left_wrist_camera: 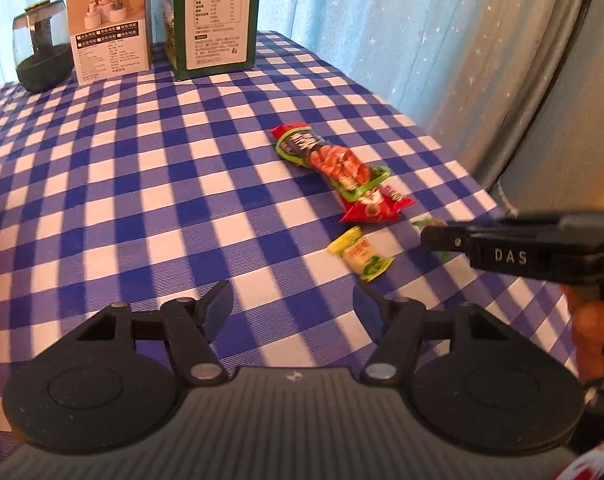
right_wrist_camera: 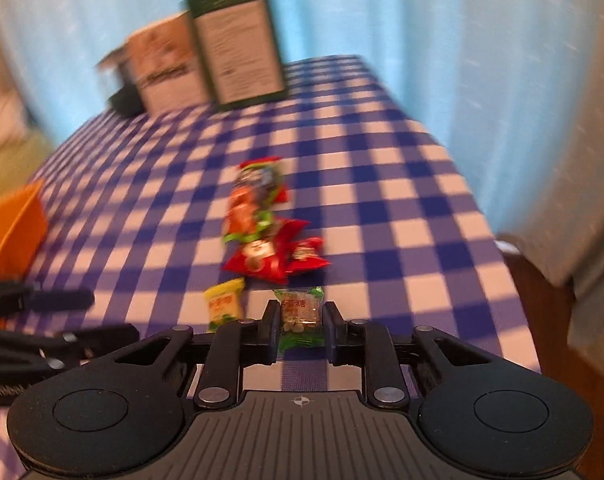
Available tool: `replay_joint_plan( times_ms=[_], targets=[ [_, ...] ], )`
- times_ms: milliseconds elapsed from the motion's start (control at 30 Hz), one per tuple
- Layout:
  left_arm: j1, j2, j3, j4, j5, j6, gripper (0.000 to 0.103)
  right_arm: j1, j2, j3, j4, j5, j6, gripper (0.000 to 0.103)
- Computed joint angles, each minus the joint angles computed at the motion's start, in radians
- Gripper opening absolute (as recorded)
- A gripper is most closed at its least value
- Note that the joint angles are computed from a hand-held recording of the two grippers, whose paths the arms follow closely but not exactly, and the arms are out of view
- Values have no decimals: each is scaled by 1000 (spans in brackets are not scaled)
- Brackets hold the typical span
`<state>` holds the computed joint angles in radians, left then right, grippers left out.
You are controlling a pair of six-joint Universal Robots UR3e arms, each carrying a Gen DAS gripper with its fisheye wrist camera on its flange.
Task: Organize snacks
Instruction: 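Grasp the yellow candy with the left tool while the right tool grasps the green-wrapped candy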
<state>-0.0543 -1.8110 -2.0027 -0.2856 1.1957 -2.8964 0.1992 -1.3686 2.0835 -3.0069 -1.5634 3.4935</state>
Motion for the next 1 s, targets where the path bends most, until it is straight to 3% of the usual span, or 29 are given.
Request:
replay_joint_plan(
  times_ms=[200,367,600,667,767,1000],
  targets=[
    [-81,-97,98,9,42,-106,43,15,-20,22,-12,-71,104,23],
    [-115,-163,143,62,22,-187,39,11,-22,43,-36,-88,121,23],
    [-177,-270,239,94,84,-286,32,-6,-22,64,-54,-85,157,23],
    [-190,-282,243,106,109,-275,31,-9,-22,66,-54,-85,161,23],
    [-208,-276,210,148,158,-228,20,-6,-17,59,-53,-84,157,23],
    [-164,-209,72,233,162,-126,18,-1,-12,64,-85,-76,147,23]
  ],
)
